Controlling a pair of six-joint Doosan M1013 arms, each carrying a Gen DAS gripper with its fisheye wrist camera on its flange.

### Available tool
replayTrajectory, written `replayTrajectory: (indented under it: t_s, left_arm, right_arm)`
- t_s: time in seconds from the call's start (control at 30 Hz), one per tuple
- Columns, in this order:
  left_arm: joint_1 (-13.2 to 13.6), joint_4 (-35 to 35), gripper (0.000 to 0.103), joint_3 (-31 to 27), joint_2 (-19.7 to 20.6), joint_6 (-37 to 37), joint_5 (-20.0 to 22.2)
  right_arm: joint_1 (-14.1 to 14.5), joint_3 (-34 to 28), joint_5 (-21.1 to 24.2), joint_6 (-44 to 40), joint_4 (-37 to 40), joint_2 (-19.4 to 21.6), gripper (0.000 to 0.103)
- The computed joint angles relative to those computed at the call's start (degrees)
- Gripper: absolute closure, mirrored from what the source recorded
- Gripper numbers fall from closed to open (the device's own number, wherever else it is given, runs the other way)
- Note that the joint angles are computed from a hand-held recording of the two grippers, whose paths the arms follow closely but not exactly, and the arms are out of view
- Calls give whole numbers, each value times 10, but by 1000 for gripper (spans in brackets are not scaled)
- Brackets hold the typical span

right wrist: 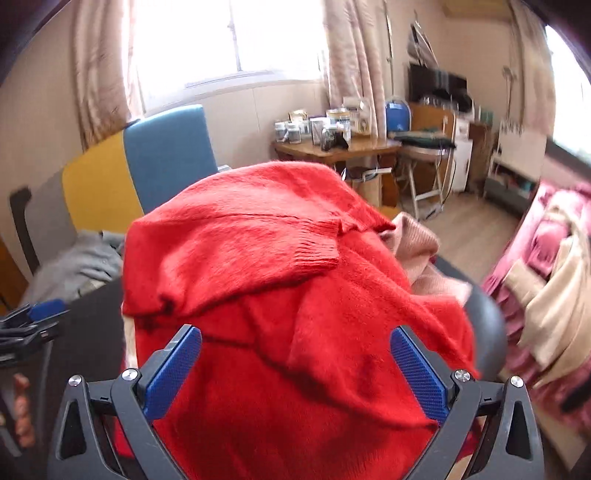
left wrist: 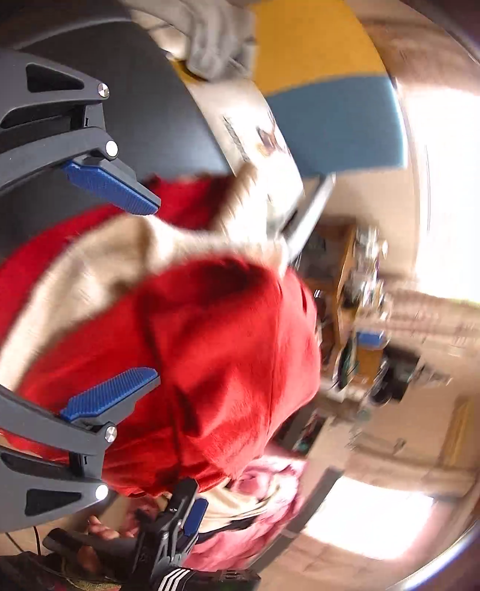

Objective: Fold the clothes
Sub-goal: 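Grasp the red sweater with the left gripper and lift it off the pile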

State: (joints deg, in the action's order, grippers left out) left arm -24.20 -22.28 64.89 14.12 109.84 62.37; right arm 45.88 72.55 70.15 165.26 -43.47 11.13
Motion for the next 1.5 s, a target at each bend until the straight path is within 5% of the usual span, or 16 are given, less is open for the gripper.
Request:
replayTrajectory:
  t_s: [0.1,0.27,0.43,0.5,0.73,0.93,1.13,1.33,1.5]
  left_arm:
    - [-6,-12,16,-35,29,-6,34]
    - [-10,-16,19,-66,58,-57,57]
    - [-16,-13,48,-66,58,-87,60]
    - [-18,-11,81,-49,46,-75,41]
    - [3,-87,92,7,-3,-32,-8]
    - [53,-185,93,54,-44,-29,-15]
    - [119,-227,93,124,-89,-39,4]
    - [221,-234,100,197,-123,-56,65]
    - [276,-128,91,245,-168,-26,32]
  right_arm:
    - [-10,17,-49,21,18,-7,0]
    - [-9,35,-61,22,23,-7,0]
    - [-8,45,-64,27,15,-5,0]
    - [-6,46,-61,27,10,-3,0]
    - [3,50,-67,46,5,-5,0]
    - [19,68,-110,85,15,-18,0]
    - [40,97,-214,107,60,-30,0]
    - [58,96,-306,28,171,-14,0]
    - [71,88,-330,-5,224,1,0]
